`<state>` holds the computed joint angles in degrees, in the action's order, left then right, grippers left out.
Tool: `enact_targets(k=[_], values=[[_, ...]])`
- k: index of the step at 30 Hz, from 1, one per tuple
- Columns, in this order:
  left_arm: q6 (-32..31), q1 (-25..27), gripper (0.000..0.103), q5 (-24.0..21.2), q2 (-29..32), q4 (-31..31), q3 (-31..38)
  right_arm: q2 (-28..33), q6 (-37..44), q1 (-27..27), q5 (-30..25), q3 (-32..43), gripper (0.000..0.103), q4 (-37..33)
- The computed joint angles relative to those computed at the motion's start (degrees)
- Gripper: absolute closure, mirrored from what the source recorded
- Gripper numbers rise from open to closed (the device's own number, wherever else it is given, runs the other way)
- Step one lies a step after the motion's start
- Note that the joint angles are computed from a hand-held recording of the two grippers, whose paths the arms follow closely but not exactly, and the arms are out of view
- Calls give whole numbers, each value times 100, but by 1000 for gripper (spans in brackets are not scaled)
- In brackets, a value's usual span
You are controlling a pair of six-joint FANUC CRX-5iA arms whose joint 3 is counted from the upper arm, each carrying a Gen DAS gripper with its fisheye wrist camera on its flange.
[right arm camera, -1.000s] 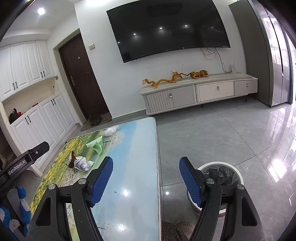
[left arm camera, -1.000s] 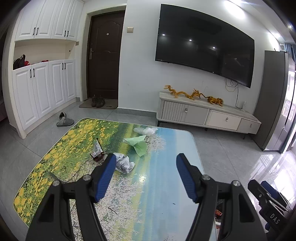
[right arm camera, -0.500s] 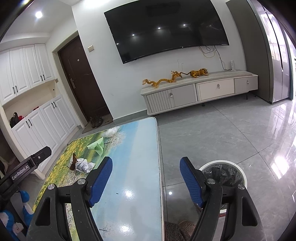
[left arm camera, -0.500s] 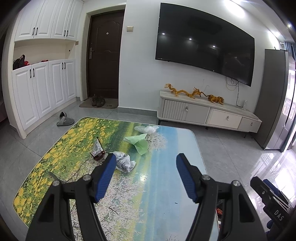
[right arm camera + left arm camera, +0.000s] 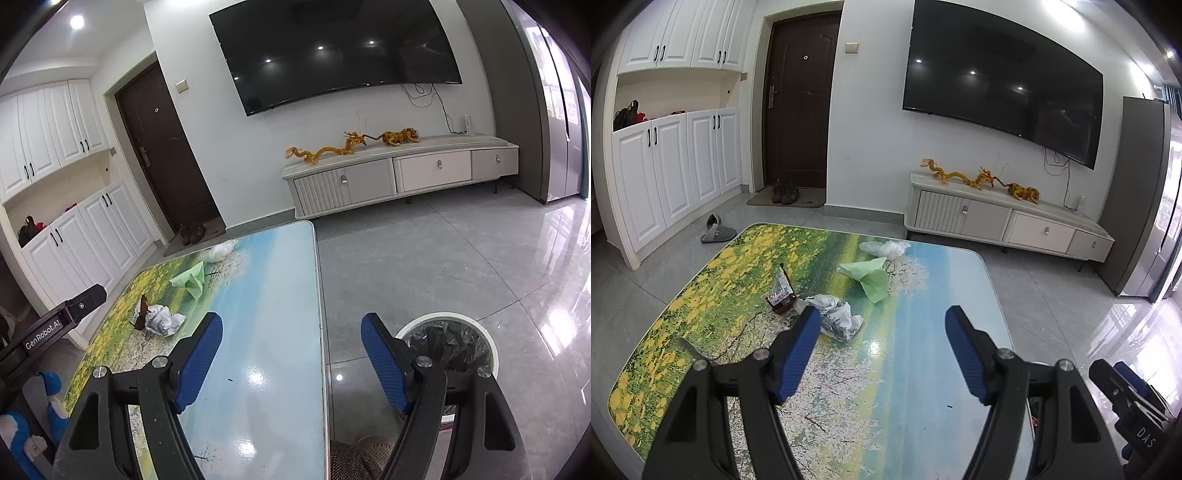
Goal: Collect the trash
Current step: 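Move both tools back toward the table and hold above it, then grasp the white plastic bag with the right tool while the left grasps the printed wrapper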
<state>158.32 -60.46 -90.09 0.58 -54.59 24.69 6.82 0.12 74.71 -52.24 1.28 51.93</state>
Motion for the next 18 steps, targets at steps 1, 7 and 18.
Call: enact_targets(k=[1, 7, 18], values=[[15, 39, 33, 57, -15, 39, -42, 15, 15, -3, -2, 9, 27, -4], [-15, 265, 31, 355, -111, 265, -264, 168, 65, -32, -73, 152, 26, -112], [123, 816, 27, 867, -604, 682, -1035, 723, 557, -74, -118, 821, 23, -421]])
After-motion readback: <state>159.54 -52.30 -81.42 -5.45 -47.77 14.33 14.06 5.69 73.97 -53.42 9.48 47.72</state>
